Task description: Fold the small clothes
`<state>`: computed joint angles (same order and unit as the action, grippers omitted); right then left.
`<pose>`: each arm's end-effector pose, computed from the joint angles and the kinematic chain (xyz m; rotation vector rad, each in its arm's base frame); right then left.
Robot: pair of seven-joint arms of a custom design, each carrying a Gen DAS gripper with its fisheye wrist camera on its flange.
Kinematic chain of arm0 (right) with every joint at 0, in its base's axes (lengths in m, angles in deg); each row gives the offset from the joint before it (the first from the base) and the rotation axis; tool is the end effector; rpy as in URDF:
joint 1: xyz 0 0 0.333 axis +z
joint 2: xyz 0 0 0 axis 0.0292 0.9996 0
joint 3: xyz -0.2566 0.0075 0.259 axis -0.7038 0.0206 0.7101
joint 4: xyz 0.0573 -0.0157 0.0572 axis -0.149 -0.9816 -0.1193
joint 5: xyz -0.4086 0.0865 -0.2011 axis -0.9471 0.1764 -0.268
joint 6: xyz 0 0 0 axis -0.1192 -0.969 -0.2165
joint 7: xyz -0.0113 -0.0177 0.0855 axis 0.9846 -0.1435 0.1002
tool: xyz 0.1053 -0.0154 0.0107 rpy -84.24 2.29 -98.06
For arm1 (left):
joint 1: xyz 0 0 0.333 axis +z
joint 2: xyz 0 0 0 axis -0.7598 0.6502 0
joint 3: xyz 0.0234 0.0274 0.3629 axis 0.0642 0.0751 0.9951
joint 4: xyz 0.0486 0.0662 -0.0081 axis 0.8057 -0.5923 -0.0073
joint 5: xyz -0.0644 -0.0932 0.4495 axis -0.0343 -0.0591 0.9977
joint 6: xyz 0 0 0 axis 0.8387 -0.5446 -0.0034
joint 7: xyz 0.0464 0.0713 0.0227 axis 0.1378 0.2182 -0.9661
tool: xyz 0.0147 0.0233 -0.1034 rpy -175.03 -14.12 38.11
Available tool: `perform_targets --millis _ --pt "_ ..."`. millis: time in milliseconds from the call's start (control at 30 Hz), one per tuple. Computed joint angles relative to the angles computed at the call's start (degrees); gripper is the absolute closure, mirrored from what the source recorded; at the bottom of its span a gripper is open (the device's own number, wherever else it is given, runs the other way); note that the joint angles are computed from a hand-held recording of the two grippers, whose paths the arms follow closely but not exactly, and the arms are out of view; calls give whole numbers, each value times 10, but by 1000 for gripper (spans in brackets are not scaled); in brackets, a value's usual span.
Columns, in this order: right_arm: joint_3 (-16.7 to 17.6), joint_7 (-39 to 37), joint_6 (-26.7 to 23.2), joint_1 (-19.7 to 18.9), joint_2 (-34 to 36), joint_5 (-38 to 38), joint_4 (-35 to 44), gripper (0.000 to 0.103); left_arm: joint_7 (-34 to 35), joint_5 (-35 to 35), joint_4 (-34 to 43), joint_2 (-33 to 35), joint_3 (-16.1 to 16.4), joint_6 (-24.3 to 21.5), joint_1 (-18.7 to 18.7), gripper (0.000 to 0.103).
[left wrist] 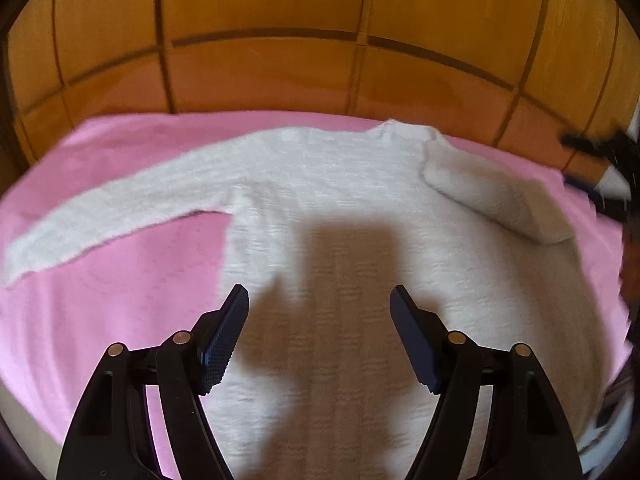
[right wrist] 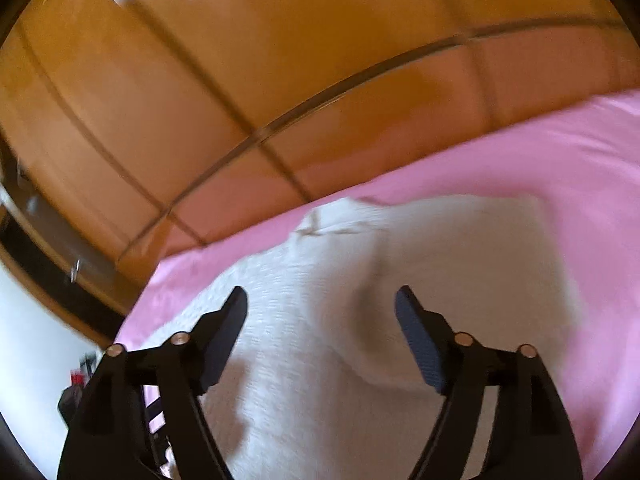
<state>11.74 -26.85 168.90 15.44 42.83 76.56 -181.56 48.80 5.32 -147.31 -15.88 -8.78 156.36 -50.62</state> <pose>0.6208 0.1326 0.5068 -1.4363 1.6009 -0.0443 0.5604 -0.0666 0.4671 -1.9865 1.6887 -0.7424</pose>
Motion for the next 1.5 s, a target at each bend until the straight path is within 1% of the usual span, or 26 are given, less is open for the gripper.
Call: perform_targets --millis 33,100,200,267,333,367,467,567,600,667,700,733,767,800,833,900,933,967,1000,1033,1100,1200,1233,1333,1433,1500 --pt "-2 -3 8 -8 -21 13 -29 21 66 -81 10 10 32 -4 -41 31" --pt "-10 39 26 -9 -36 -16 -53 21 171 -221 40 31 65 -24 -86 31" --pt "-24 75 41 -15 -74 -37 -116 20 217 -297 85 58 54 -41 -87 31" --pt "-31 102 51 -17 -96 -52 -152 20 228 -319 125 79 36 -55 -83 31" --pt "-46 96 57 -11 -113 -28 -177 20 249 -337 170 106 16 -71 -78 31" --pt "-52 90 59 -7 -117 -13 -183 19 250 -333 193 120 6 -84 -75 31" --pt "-64 50 64 5 -125 38 -193 19 191 -278 286 185 -19 -144 -68 31" --pt "-69 26 51 6 -136 63 -202 17 90 -186 404 264 -24 -250 -78 29" --pt "-68 21 47 5 -138 65 -204 17 77 -163 438 288 -27 -278 -81 22" --pt "-65 19 41 3 -135 65 -205 17 22 -76 504 339 -16 -329 -105 21" --pt "-65 13 35 4 -133 73 -204 17 6 -42 527 357 -12 -350 -113 33" --pt "-66 4 29 4 -133 82 -204 17 -10 -7 538 369 -7 -363 -122 75" --pt "-63 1 27 3 -134 83 -205 17 -17 2 530 369 -10 -357 -117 88" --pt "-62 -4 27 1 -134 85 -206 17 -21 -8 507 359 -20 -329 -102 92" --pt "-61 -14 27 1 -136 90 -208 17 -30 -26 464 336 -30 -272 -82 96" --pt "-62 -33 21 1 -136 109 -207 16 -27 -46 388 293 -46 -167 -51 96" --pt "-60 -38 22 1 -133 115 -204 16 7 -83 343 269 -66 -107 -22 96" --pt "-58 -41 21 0 -131 119 -202 16 51 -126 317 255 -90 -79 4 95" --pt "-56 -39 19 -2 -128 117 -201 16 110 -193 288 238 -119 -67 39 87" --pt "-53 -34 16 -3 -127 112 -200 16 140 -238 267 224 -130 -62 54 66" --pt "-47 -28 21 -2 -125 104 -198 16 188 -328 228 200 -138 -53 73 48" --pt "-41 -23 31 1 -124 92 -192 16 283 -497 186 171 -148 -68 102 48" --pt "-40 -20 33 2 -124 84 -189 16 332 -579 176 163 -150 -80 114 44" --pt "-37 2 40 4 -121 54 -182 16 393 -690 175 161 -134 -103 116 37" --pt "-37 14 46 8 -114 32 -171 16 403 -711 192 175 -110 -120 104 37" --pt "-37 20 48 10 -108 17 -163 16 387 -684 211 191 -91 -133 90 41"
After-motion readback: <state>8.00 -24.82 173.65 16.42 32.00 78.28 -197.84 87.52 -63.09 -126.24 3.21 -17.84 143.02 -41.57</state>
